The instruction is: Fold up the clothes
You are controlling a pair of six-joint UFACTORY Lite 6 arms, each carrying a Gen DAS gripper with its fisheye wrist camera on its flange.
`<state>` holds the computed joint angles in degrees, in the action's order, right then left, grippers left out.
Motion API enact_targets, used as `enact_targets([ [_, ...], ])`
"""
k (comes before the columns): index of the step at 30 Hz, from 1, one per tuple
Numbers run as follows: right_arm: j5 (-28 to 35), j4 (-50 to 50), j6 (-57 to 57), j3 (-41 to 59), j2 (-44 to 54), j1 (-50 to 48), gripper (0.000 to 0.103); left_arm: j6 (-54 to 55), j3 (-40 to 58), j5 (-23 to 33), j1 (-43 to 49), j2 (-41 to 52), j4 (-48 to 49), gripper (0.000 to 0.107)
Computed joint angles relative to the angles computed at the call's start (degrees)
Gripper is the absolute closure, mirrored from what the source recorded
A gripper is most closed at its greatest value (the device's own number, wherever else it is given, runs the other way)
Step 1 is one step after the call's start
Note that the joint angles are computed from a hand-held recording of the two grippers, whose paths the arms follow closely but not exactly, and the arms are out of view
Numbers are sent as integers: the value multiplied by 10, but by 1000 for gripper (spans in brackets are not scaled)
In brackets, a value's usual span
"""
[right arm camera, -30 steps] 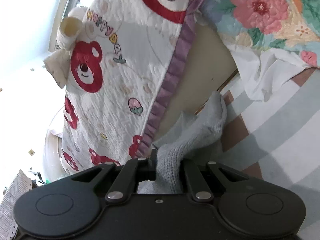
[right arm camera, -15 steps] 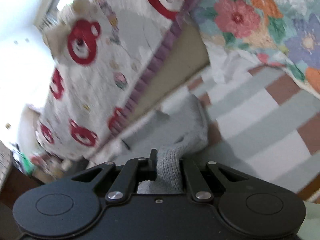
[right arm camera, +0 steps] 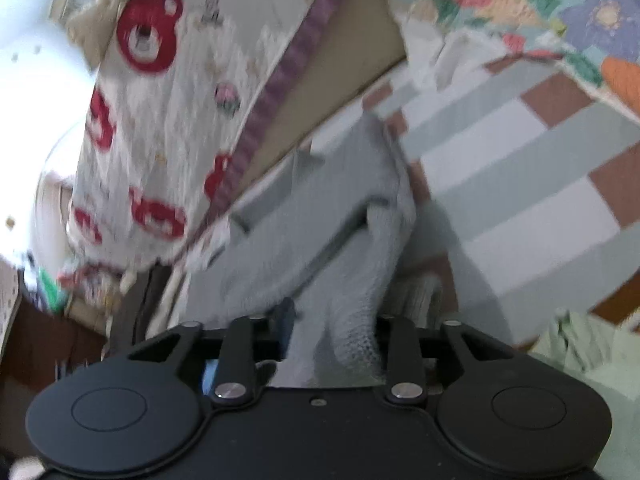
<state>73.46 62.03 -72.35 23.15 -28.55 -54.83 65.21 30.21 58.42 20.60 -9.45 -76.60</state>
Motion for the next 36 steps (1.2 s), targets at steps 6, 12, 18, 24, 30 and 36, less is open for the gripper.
enact_targets([
  [6,-30,98,-111,42,55,102,93,10,75,-60,-44,1,33,96],
  [12,-62,211,-39,377,340,220,93,-25,390,-31,-8,267,-24,99],
  [18,-202,232,104,604,577,314,89,-98,524,-142,-49,456,-36,99],
  [24,-237,255,62,547,614,308,73,-54,462,-122,-28,450,-71,87],
  [30,-199,275,-41,448,544,266,70,7,324,-15,56,339,-114,46],
  [36,-236,269,-97,405,476,302,58,-12,218,-142,51,190,-55,46],
])
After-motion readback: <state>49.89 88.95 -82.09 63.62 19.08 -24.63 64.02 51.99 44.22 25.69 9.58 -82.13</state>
